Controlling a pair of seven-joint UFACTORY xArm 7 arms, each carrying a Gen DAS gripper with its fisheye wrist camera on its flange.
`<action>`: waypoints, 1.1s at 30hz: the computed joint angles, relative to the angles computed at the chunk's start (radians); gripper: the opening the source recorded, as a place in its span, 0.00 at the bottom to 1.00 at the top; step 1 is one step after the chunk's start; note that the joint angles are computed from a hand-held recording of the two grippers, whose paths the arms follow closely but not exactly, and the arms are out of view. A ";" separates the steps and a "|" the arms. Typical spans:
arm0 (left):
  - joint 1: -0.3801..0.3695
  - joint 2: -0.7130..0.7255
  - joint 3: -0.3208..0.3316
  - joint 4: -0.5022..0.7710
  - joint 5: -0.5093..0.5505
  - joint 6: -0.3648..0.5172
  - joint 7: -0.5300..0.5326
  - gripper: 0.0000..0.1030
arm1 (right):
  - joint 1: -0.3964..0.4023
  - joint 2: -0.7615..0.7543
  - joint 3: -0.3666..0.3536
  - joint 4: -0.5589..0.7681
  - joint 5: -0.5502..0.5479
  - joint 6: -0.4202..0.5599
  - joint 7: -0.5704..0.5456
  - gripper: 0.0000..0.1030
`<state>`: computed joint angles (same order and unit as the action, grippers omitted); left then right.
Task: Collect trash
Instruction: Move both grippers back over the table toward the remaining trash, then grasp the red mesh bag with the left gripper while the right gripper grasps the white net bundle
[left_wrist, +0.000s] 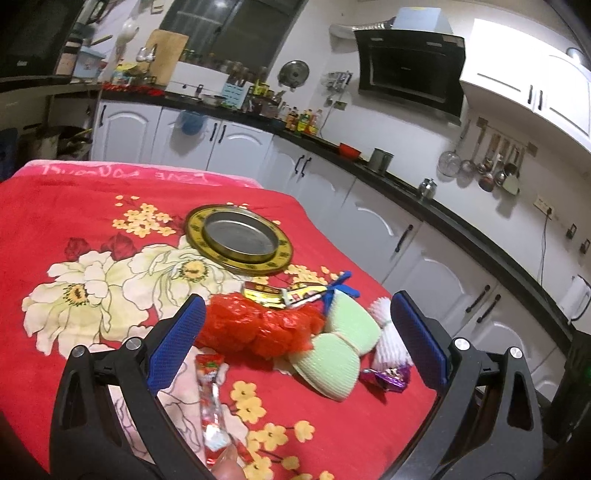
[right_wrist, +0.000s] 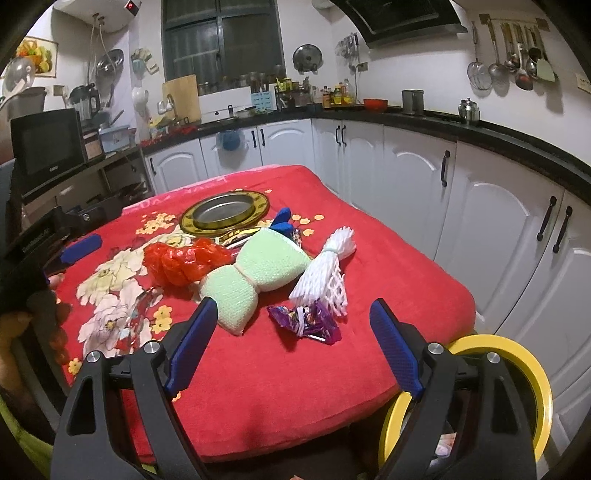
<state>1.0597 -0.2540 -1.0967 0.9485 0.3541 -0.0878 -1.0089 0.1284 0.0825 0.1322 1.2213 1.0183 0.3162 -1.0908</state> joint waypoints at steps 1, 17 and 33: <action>0.012 0.001 -0.007 0.000 0.000 0.001 -0.002 0.89 | 0.002 0.012 0.000 0.012 -0.007 -0.002 0.008 0.79; 0.053 0.427 -0.114 0.220 0.169 0.343 0.098 0.89 | -0.013 0.279 0.005 0.294 -0.434 0.024 0.451 0.79; -0.077 0.456 0.025 0.219 -0.024 0.347 0.321 0.78 | -0.072 0.541 0.067 0.652 -0.613 0.311 0.725 0.44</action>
